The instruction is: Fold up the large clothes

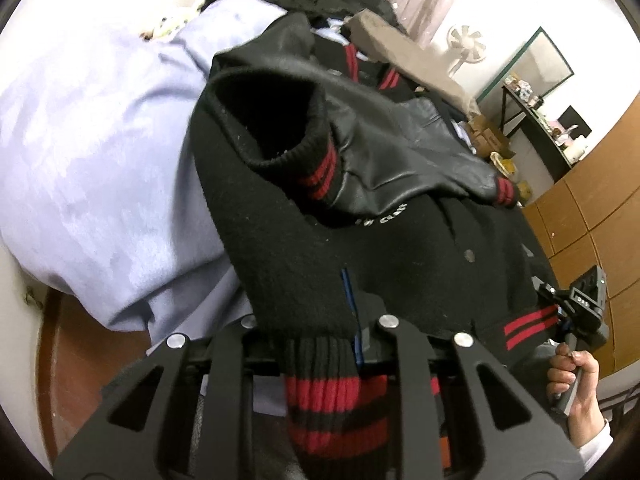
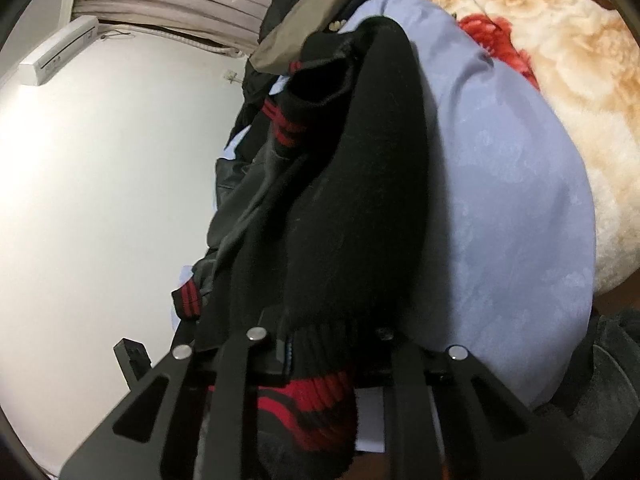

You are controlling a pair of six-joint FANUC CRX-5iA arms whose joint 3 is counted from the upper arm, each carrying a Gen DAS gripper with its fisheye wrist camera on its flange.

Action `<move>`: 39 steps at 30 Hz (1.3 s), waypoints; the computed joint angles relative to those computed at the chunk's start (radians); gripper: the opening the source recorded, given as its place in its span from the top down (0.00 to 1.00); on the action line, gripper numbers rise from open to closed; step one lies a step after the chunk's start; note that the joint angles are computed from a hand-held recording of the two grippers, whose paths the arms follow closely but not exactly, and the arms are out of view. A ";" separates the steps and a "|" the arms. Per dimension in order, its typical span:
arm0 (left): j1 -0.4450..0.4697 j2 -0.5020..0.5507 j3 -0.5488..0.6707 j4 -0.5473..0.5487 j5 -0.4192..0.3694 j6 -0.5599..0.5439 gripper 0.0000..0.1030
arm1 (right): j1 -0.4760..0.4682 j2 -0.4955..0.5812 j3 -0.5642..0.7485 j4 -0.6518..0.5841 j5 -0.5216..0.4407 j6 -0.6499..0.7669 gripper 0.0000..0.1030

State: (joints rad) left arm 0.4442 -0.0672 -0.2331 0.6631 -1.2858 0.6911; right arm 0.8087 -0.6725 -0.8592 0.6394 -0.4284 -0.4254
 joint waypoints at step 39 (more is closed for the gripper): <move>0.116 -0.091 0.034 -0.053 -0.277 -0.120 0.79 | 0.315 -0.218 -0.076 0.160 -0.178 -0.194 0.80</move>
State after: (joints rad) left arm 0.5598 -0.1583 -0.1995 0.6100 -1.5624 0.5714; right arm 1.1233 -0.8905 -0.9348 0.7994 -0.6064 -0.6197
